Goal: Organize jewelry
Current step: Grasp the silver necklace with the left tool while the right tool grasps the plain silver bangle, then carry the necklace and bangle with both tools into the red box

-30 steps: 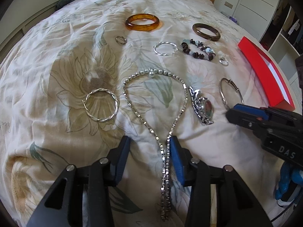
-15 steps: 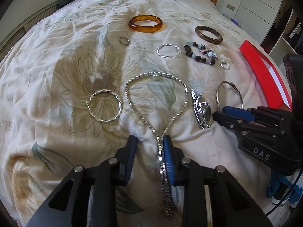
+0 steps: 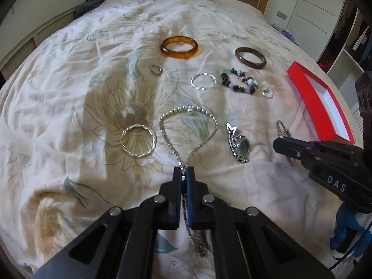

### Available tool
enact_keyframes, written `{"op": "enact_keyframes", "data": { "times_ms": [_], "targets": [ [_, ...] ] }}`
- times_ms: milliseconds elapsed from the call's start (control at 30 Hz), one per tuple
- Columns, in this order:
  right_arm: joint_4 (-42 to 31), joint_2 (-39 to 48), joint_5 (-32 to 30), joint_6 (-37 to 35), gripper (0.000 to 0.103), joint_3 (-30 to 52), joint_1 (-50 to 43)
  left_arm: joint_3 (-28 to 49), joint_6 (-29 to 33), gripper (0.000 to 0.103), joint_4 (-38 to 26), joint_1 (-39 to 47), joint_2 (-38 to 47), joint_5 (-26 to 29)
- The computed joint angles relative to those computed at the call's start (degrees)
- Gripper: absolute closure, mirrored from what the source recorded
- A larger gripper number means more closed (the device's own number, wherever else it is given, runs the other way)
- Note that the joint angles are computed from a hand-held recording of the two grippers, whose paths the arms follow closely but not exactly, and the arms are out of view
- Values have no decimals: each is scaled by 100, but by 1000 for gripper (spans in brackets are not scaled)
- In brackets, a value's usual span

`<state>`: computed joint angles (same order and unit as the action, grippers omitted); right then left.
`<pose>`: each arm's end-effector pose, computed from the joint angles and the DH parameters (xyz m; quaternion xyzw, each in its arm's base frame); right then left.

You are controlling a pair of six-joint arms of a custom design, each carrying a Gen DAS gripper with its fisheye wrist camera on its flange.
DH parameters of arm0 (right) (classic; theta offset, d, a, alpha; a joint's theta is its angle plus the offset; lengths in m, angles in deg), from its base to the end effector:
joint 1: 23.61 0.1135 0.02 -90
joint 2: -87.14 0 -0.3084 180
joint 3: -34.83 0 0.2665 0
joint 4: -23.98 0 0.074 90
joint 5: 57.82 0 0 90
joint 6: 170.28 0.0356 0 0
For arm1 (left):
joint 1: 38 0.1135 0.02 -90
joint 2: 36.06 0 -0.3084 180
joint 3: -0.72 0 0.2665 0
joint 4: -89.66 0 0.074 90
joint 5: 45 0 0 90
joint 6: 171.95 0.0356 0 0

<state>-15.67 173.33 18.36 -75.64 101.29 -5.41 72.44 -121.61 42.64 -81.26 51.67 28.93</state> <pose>0.2877 0.1035 0.2378 -0.1446 0.9471 0.1656 0.2340 0.2347 -0.2073 0.2517 -0.0023 0.9634 -0.0510 0.2630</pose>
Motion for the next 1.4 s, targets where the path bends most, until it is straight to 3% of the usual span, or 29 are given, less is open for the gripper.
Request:
{"op": "enact_keyframes", "data": {
  "times_ms": [500, 733, 933, 1133, 1400],
  "targets": [
    [-760, -1686, -300, 64, 98, -93, -315, 758, -167, 101, -909, -669, -617, -889],
    [-1349, -2379, -750, -399, 98, 55, -1243, 1669, -152, 101, -1414, -1109, -417, -1221],
    [-1864, -2311, -1364, -1339, 98, 444, -2728, 3236, 305, 101, -1606, -1405, 616, -1112],
    [-1953, -1418, -1643, -2295, 98, 929, -3983, 5402, 834, 100, -1940, -1537, 2353, -758],
    [-1424, 135, -1484, -2702, 98, 1372, -4427, 8441, 969, 100, -2751, -1227, 4839, 111]
  ]
}}
